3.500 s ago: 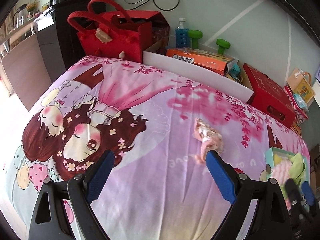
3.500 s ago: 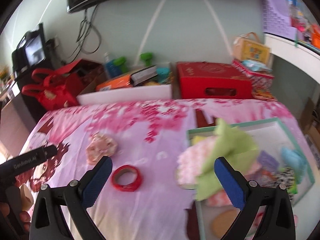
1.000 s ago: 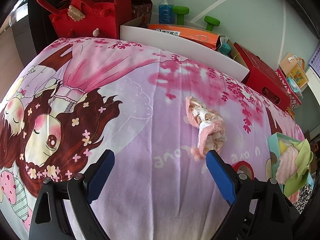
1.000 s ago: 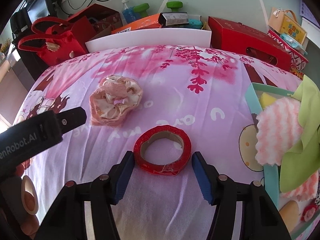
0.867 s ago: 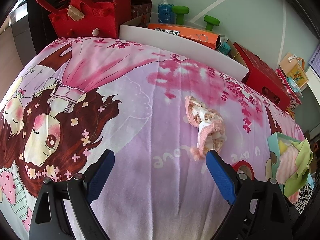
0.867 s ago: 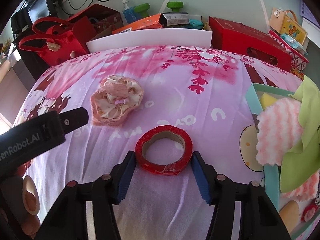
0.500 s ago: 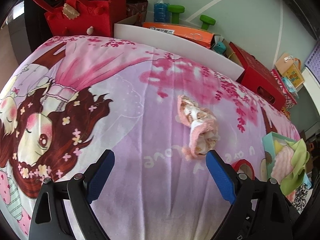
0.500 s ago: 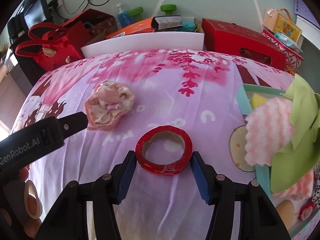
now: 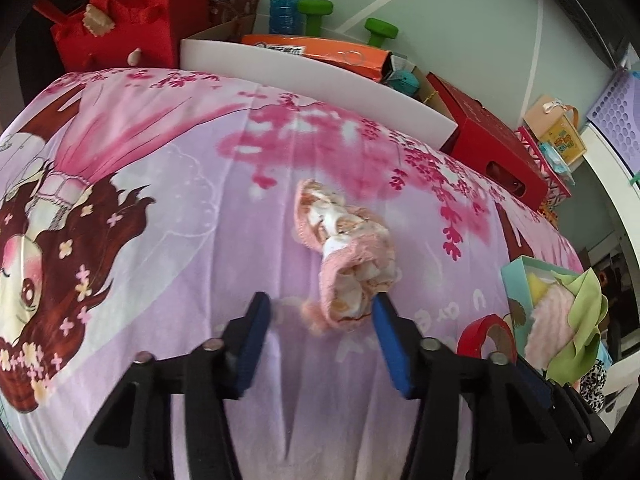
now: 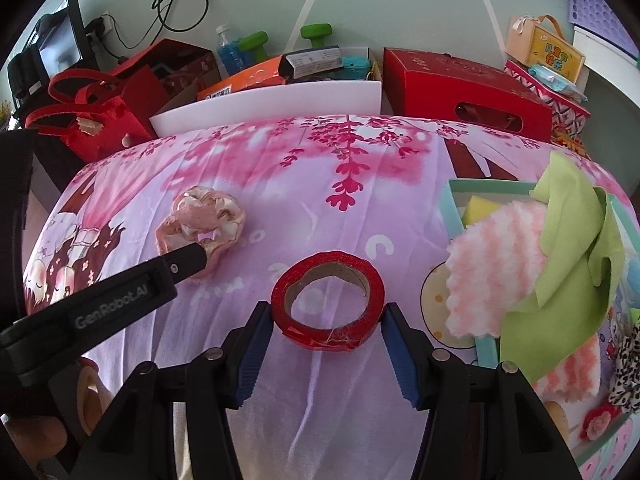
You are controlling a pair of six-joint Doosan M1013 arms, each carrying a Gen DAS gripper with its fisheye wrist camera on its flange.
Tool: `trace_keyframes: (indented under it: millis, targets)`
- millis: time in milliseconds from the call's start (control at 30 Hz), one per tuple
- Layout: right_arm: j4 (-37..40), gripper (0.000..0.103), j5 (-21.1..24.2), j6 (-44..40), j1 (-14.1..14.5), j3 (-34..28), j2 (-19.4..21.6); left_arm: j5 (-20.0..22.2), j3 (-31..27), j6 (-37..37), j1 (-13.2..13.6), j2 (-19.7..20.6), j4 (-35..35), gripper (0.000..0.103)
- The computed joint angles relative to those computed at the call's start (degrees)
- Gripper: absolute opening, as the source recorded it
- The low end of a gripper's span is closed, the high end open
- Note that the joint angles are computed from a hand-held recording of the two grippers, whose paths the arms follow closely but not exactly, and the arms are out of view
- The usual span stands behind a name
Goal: Organize soft objects
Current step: 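Grasp the red tape roll with the right tool while the left tool grasps the pink lace scrunchie, then lift and carry the tape roll and pink scrunchie over the white tray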
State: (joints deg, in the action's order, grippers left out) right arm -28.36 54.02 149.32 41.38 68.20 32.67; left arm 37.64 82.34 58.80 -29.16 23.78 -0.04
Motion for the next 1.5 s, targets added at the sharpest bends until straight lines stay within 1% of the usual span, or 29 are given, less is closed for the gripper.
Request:
trace_keyframes:
  millis: [67,133,167,233,333,533,800,1233,1500]
  targets:
    - [-0.04,0.059,-0.07,0.1,0.0,0.06,-0.05,-0.54,-0.07,0.71,0.0,0.16,-0.55,0.037]
    - [-0.17,0.059,-0.15,0.26,-0.01,0.14,-0.12,-1.04,-0.16,1.77,0.01,0.36,-1.47,0.024]
    - [-0.23,0.059,-0.15,0.35,-0.01,0.16,-0.13,-1.22,-0.21,2.28,0.02,0.44,-1.93,0.022]
    - [-0.22,0.059,-0.21,0.49,-0.05,0.27,-0.19,-1.31,-0.34,3.0,-0.06,0.59,-2.25,0.013]
    - [-0.3,0.059,-0.22,0.76,-0.06,0.36,-0.25,-2.03,-0.14,3.8,-0.05,0.49,-3.04,0.009]
    - [-1.12,0.059,-0.46,1.63,0.06,0.7,-0.52,-3.4,0.45,4.91,0.0,0.01,-4.45,0.007]
    - [-2.68,0.059,-1.5,3.24,0.1,1.47,-1.25,-6.93,1.86,4.26,-0.18,-2.0,-3.79,0.006]
    - [-6.46,0.059,-2.6,7.04,0.51,3.33,-3.35,-11.09,3.31,-0.78,-1.67,-5.57,4.17,0.006]
    - [-11.2,0.059,-3.32,11.43,0.95,5.94,-6.25,-14.07,3.86,-1.81,-3.59,-7.58,8.2,0.006]
